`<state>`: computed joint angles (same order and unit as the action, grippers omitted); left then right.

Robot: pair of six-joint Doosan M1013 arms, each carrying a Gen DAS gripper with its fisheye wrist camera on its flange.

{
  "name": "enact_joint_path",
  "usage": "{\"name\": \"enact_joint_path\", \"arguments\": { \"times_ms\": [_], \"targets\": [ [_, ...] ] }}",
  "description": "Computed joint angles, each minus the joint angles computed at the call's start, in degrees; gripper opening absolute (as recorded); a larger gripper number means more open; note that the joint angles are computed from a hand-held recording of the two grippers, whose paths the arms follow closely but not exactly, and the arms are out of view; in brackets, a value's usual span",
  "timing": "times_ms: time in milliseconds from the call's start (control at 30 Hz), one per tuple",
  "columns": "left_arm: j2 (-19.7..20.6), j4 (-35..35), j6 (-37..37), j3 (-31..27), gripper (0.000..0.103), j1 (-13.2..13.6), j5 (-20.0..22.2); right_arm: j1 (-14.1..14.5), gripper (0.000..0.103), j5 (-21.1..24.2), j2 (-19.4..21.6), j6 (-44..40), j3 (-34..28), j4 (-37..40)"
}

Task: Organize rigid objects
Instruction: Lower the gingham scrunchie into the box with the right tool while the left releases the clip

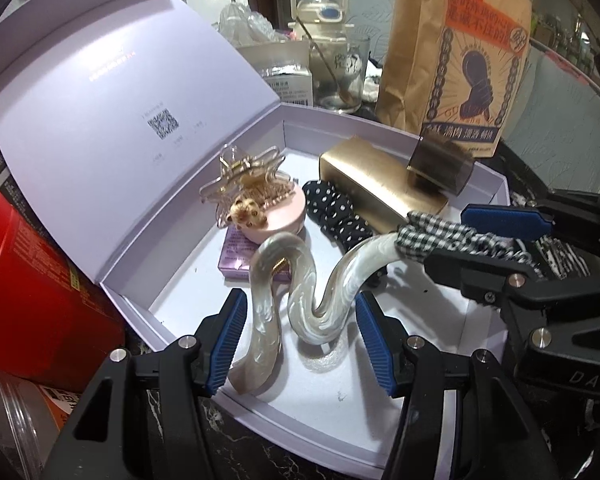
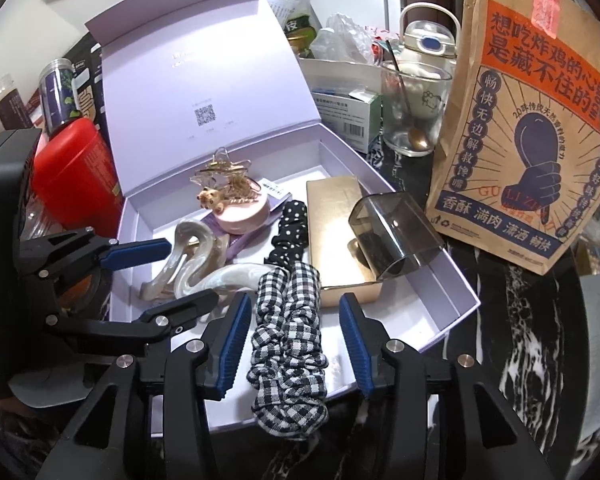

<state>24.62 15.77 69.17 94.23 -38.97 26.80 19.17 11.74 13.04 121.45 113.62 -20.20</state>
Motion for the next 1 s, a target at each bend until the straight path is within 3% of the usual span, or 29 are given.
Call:
{"name": "enact_joint_path", "arguments": {
  "times_ms": [233, 633, 700, 867, 1000],
  "targets": [
    [-1.1, -0.6, 0.2, 1.0, 0.056, -0.2, -2.5, 0.2, 0.055, -0.6, -1.6, 7.0, 0.9, -6.7],
    [-2.9, 2.1, -3.4, 1.8, 0.056, -0.7, -1.6, 1.0, 0.059, 1.2, -4.2, 22.2, 2.3, -22.0],
    [-3.4, 3.2, -4.8, 1.9, 0.056, -0.8, -1.5, 1.3, 0.066, 1.6, -4.7, 25.2, 2.5, -25.2],
    [-4.7, 7.1, -9.6, 2.6, 0.075, -1.0, -1.7, 2.8, 0.069, 3.5, -6.1, 36.7, 3.1, -38.1],
    [-5.5, 9.9, -13.1, 2.8, 0.075, -1.3, -0.4, 3.2, 0.072, 2.7, -7.8, 36.9, 3.9, -37.8]
  ]
}}
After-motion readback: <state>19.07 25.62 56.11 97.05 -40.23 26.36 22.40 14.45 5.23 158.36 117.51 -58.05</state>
